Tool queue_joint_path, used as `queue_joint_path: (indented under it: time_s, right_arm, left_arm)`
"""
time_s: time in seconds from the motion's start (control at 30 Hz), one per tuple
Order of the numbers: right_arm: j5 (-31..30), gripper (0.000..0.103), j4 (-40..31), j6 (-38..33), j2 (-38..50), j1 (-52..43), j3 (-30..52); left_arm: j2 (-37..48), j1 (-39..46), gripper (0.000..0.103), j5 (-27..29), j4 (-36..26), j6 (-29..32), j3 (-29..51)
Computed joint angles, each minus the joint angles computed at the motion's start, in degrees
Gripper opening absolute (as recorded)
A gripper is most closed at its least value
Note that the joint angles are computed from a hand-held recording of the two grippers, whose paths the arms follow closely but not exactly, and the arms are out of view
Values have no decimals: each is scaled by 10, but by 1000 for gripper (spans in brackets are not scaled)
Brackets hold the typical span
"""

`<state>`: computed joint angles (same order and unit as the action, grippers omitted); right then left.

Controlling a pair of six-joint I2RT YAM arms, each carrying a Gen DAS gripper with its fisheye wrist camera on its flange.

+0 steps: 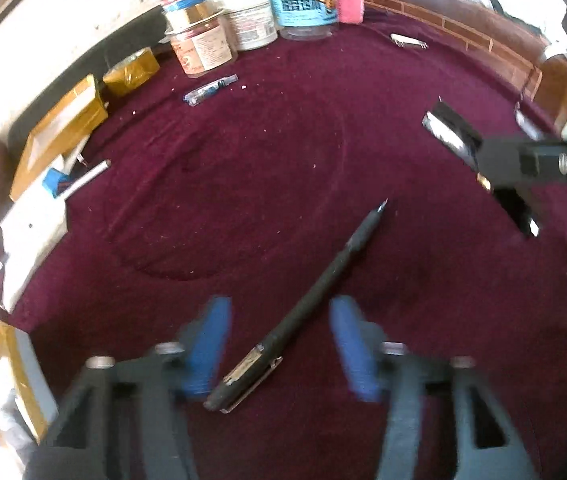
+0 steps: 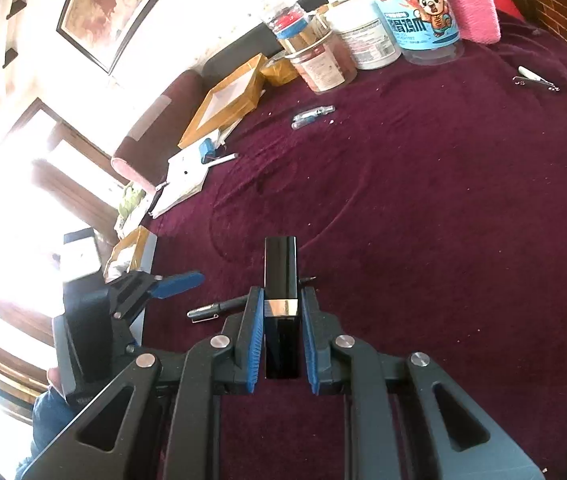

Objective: Organize rigid objects
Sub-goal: 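Grasp the black pen with the left tool while the right tool grasps the black tube, then carry the black pen and black tube into the tray and open both tools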

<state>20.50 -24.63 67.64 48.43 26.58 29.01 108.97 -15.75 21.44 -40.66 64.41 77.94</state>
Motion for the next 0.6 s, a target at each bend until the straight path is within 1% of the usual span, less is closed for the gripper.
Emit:
queue_joint_path:
  time_s: [0.03, 0.07, 0.13, 0.2, 0.23, 0.3, 0.37, 0.47, 0.6]
  right_arm:
    - [1, 17, 0, 0, 2, 1, 1]
    - [1, 17, 1, 2, 3, 2, 1]
    - [3, 17, 0, 4, 5, 6, 1]
    - [0, 17, 2, 3, 11, 5, 3]
    - [0, 17, 3, 2, 15, 7, 5]
    - [3, 17, 4, 0, 25, 12, 9]
    - [11, 17, 2, -3, 42, 21, 18]
    - [16, 17, 8, -8, 69, 31, 27]
    - [22, 17, 14, -9, 97, 43, 37]
  left_arm:
    - [5, 2, 27, 8, -19, -8, 8]
    - [-5, 3, 25, 7, -9, -22, -7]
    - [-35, 6, 19, 7, 27, -49, -53]
    - [-68, 20, 15, 10, 65, -78, -103]
    - [-80, 28, 13, 13, 69, -84, -118]
    - [-99, 50, 11, 20, 67, -95, -141]
    - [-106, 70, 10, 26, 55, -93, -148]
    - [-98, 86, 9, 22, 23, -102, -132]
    - [-107, 66, 10, 1, 44, -110, -143]
